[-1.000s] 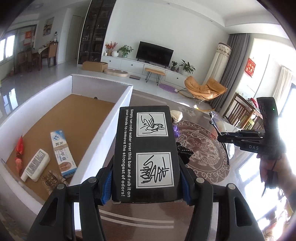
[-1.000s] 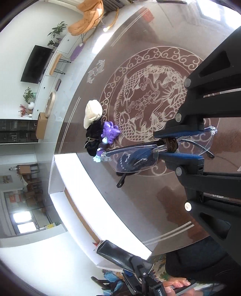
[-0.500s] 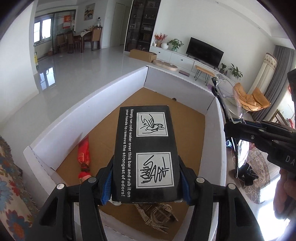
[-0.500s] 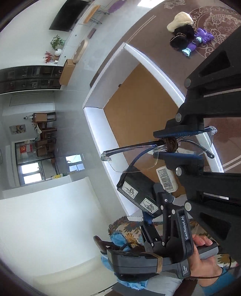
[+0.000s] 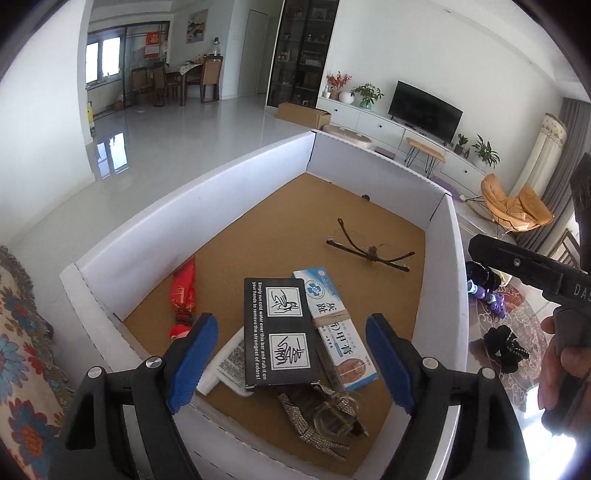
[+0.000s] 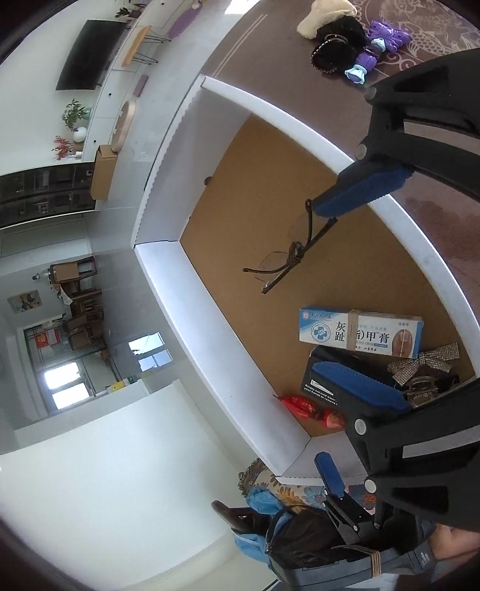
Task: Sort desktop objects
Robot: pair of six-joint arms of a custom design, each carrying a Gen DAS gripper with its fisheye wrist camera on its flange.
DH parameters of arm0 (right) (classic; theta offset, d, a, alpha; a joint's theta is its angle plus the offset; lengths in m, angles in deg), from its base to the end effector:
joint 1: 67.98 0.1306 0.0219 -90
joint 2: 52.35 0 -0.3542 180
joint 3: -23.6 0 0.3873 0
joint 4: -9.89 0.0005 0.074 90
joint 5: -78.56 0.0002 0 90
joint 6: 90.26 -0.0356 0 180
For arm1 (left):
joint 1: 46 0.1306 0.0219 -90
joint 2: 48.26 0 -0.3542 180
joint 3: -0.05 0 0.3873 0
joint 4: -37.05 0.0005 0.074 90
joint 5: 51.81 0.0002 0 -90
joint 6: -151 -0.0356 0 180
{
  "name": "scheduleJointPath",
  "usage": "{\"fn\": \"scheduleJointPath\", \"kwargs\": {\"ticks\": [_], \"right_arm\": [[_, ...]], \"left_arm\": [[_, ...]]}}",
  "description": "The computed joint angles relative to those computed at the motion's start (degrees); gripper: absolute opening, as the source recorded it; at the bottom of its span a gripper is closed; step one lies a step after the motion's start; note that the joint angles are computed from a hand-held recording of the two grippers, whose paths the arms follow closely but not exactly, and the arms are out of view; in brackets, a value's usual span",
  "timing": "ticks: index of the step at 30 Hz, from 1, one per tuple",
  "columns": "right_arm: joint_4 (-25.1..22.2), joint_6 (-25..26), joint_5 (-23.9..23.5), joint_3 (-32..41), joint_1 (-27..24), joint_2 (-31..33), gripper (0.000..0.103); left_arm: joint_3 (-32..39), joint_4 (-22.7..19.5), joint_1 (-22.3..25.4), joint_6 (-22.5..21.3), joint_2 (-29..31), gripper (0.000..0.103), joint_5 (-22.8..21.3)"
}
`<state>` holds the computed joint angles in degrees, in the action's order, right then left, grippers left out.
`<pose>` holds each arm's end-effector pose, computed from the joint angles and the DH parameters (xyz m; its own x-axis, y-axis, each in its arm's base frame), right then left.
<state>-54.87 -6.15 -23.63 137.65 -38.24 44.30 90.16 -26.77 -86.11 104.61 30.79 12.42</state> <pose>0.4359 0.2571 0.5181 -0.6979 -0.2832 -0.6579 -0.5403 0.8111 0.2240 0.3146 -0.2454 0.4681 -0.7022 -0.2206 -0.6769 -0.1456 0.9752 -0.1668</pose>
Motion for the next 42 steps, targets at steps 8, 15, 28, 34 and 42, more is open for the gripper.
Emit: {"fn": "scheduleJointPath", "kwargs": {"ticks": [8, 15, 28, 34, 42], "right_arm": [[9.3, 9.1, 1.9, -27.9, -14.8, -26.5, 0.102], [-0.5, 19.9, 1.3, -43.7, -41.5, -36.3, 0.103], [-0.5, 23.3, 0.8, -49.0, -49.5, -40.3, 0.103], [0.0, 22.8, 1.2, -49.6, -49.3, -40.7, 0.103], [0.5, 20.7, 2.6, -49.8, -49.8, -40.9, 0.103]], "left_arm": [[8.9, 4.5, -13.6, -4.5, 8.0, 0.093, 1.6], [18.9, 6.0, -18.5, -5.3, 24.0, 0.099, 9.7], [28.3, 1.3, -19.9, -11.3, 37.5, 0.103, 4.7], [28.8, 1.3, -19.8, -11.7, 37.6, 0.103, 4.9], [28.8, 1.3, -19.8, -11.7, 37.5, 0.103, 4.9]]}}
